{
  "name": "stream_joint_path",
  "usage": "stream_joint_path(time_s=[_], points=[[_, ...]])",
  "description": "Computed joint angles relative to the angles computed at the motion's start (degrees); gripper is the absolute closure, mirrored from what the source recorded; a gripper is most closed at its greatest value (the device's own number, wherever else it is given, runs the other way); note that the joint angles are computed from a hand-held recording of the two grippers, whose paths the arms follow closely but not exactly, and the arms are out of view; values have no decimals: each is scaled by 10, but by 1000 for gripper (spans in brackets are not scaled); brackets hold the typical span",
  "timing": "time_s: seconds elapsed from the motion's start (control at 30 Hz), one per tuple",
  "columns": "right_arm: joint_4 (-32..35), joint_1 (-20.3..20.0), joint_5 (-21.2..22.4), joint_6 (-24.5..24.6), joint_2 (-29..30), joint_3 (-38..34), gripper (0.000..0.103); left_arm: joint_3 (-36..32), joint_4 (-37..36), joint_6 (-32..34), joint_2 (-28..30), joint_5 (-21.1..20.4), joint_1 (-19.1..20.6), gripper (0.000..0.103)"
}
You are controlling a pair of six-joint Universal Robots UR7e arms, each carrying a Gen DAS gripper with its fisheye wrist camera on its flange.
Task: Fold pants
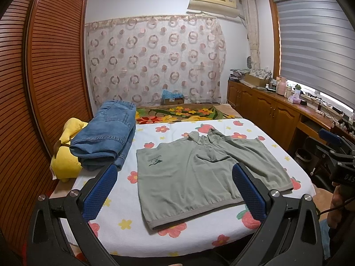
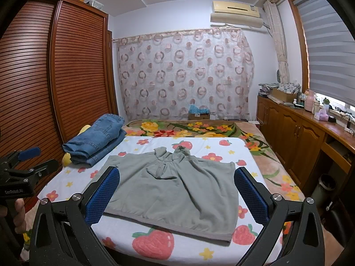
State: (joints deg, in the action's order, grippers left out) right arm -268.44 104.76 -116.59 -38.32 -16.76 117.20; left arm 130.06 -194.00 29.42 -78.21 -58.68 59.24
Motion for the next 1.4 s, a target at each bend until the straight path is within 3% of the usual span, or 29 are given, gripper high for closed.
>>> stream_joint_path(time_s=[1.4], points=[[-12, 0, 10, -10, 4, 1, 0, 9, 5, -12, -8, 12, -21, 0]])
